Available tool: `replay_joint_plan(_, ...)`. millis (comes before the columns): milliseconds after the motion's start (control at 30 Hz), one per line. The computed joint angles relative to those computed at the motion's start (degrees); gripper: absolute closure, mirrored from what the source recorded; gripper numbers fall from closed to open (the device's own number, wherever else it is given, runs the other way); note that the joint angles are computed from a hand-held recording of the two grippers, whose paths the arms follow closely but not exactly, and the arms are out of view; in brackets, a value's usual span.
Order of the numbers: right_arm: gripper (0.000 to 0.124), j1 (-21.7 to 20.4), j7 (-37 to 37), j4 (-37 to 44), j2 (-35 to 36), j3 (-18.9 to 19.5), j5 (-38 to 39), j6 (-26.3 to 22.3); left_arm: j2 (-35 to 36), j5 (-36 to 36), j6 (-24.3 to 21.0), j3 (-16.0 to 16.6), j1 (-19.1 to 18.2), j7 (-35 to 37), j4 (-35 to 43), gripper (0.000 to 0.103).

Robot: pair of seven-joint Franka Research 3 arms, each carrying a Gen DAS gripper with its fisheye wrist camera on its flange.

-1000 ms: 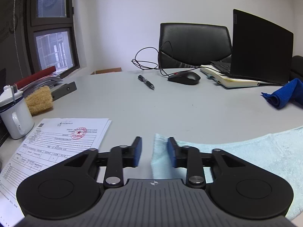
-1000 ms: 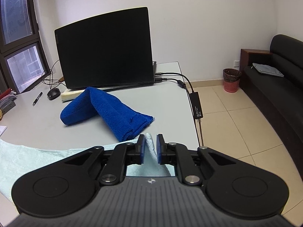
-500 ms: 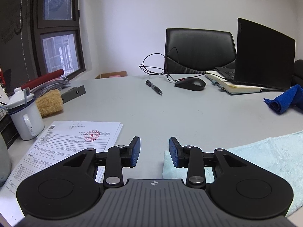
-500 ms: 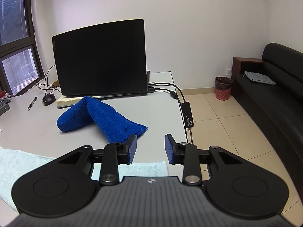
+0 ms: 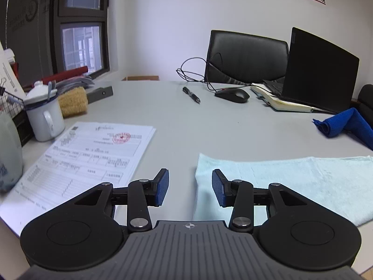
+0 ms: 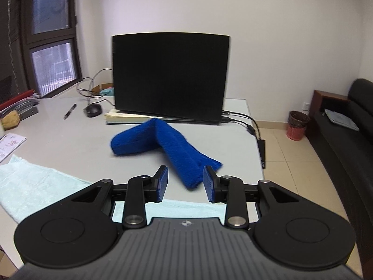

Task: Fold towel
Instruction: 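Lower the towel onto the desk and open both grippers, then close the left gripper on the light blue towel's folded edge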

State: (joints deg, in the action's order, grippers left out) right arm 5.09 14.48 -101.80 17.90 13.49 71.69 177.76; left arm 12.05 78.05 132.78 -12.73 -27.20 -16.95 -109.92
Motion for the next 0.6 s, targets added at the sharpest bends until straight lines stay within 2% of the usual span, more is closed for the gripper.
replay_joint_plan(200, 0.089, 1.0, -3.91, 0.54, -0.41, 0.47, 1.21, -3.79, -0.77, -1.77, 0.2, -0.77, -0.56, -4.04, -1.61, 0.058)
replay_joint_plan(400, 0.089, 2.98, -5.46, 0.49, -0.67, -0.1, 0.14, -7.91, 0.17, -3.78, -5.18, -1.33, -2.22, -9.3, -1.19, 0.058)
replay_joint_plan(600, 0.089, 4.42, -9.06, 0.1, -1.44, -0.53, 1.56, -10.64, 0.42, -5.52, -5.84, -1.39, -2.68, -11.66, -1.27, 0.058)
